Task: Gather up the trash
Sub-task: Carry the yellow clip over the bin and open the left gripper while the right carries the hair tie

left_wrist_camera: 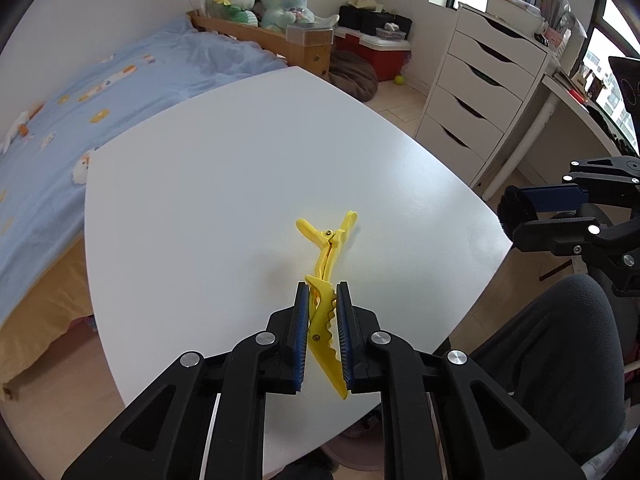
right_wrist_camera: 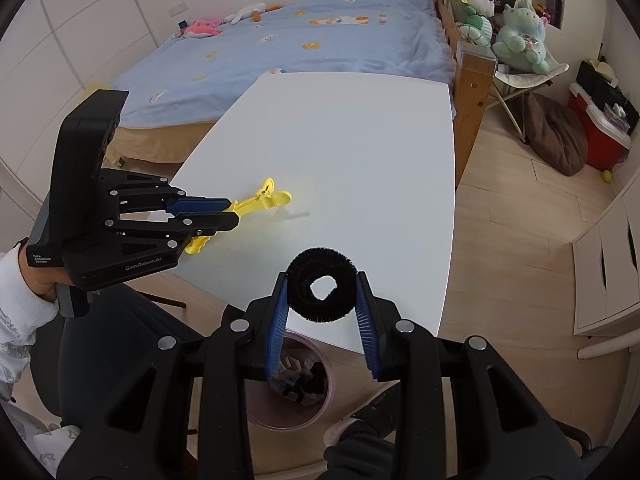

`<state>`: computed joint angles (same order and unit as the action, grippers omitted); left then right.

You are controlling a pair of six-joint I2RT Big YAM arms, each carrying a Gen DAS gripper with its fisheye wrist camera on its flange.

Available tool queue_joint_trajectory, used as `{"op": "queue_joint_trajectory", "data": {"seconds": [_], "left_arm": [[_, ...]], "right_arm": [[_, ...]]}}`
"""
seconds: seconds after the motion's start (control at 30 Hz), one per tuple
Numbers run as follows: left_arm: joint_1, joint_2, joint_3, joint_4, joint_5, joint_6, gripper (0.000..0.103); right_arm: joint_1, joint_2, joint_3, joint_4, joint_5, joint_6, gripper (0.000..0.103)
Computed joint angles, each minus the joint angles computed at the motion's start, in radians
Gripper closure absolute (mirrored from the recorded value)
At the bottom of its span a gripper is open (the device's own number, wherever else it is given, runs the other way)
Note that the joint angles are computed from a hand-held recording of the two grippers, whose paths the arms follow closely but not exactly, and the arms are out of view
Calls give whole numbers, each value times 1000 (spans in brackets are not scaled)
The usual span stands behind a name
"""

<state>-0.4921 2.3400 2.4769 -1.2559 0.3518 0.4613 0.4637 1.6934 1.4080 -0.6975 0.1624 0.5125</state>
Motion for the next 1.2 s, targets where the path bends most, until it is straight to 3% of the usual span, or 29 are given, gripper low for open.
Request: {"op": "queue_joint_trajectory", "data": {"seconds": [0.6,0.9,1.2], "left_arm": [[39,-350,-487,242,69,-40,90],[43,-458,-646,307,71,-34,90],[38,-515,-736,327,76,-23,90]], "right_arm": [[93,-74,-32,27,65,-1,70],[160,-108,-53,30,95,6,70],[188,-136,-92,30,115,35,70]]}}
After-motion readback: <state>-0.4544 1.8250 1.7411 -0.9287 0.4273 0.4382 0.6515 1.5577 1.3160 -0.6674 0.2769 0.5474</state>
